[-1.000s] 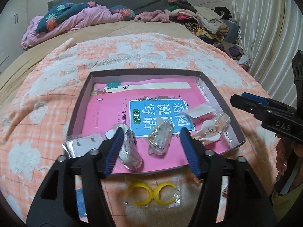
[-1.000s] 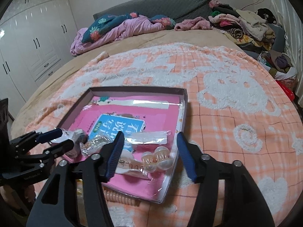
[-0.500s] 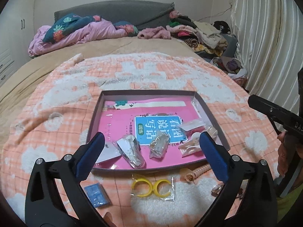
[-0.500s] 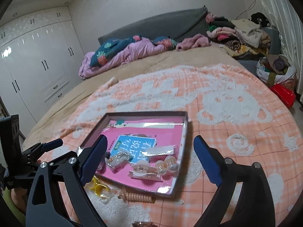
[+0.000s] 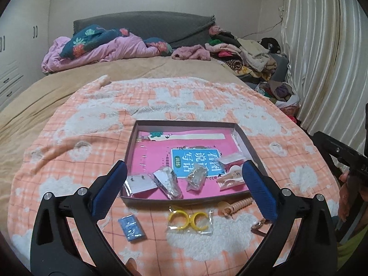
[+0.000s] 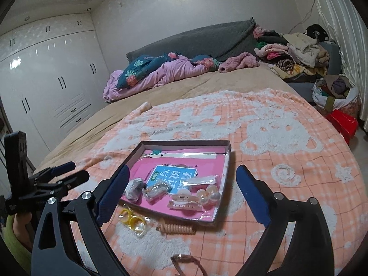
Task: Organize jewelry
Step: 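Withdraw both tools from the box toward the yellow rings and watch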
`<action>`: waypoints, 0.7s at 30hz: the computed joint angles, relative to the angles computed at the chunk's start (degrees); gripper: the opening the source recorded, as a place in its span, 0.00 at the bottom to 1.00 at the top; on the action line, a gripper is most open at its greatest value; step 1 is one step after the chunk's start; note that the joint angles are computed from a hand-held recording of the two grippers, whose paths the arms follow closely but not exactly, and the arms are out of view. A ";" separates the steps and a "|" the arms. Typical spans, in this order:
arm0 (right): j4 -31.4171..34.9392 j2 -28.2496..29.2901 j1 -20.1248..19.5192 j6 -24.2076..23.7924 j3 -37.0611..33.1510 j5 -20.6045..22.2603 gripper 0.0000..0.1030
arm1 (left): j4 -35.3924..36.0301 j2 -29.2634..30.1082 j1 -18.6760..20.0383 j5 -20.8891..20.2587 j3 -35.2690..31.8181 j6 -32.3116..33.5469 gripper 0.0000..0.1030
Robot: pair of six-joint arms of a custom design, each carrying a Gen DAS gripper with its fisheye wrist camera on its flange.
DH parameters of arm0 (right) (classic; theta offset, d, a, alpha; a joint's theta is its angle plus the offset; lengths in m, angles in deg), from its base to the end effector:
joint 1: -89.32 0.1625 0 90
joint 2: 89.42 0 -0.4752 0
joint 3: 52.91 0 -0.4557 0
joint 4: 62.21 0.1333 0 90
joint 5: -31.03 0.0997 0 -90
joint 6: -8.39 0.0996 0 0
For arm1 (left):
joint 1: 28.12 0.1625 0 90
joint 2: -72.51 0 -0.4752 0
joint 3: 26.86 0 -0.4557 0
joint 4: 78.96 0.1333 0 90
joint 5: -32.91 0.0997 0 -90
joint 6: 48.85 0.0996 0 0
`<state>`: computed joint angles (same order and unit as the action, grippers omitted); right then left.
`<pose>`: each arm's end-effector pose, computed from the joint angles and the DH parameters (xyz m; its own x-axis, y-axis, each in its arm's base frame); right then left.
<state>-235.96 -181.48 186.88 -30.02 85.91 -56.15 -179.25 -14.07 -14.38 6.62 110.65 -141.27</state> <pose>0.1942 -0.4126 0.2859 -0.7075 -0.6179 0.3430 -0.6951 0.5206 -0.4959 -0.2992 -0.3023 0.1846 -0.7560 -0.2041 -0.6220 0.4305 0.5608 -0.7072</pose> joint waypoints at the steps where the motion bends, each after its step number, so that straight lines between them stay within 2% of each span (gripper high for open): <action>1: 0.36 -0.74 0.19 -0.32 0.35 0.14 0.90 | 1.22 -0.21 -0.53 -0.18 -0.04 -0.81 0.91; 10: 1.90 -4.04 1.56 -1.78 2.33 -0.08 0.92 | 8.48 -0.79 -3.83 -2.49 -0.26 -6.72 0.91; 21: 3.49 -5.21 3.12 -2.82 3.78 -2.49 0.93 | 12.20 -1.46 -5.84 -4.59 -0.02 -9.61 0.91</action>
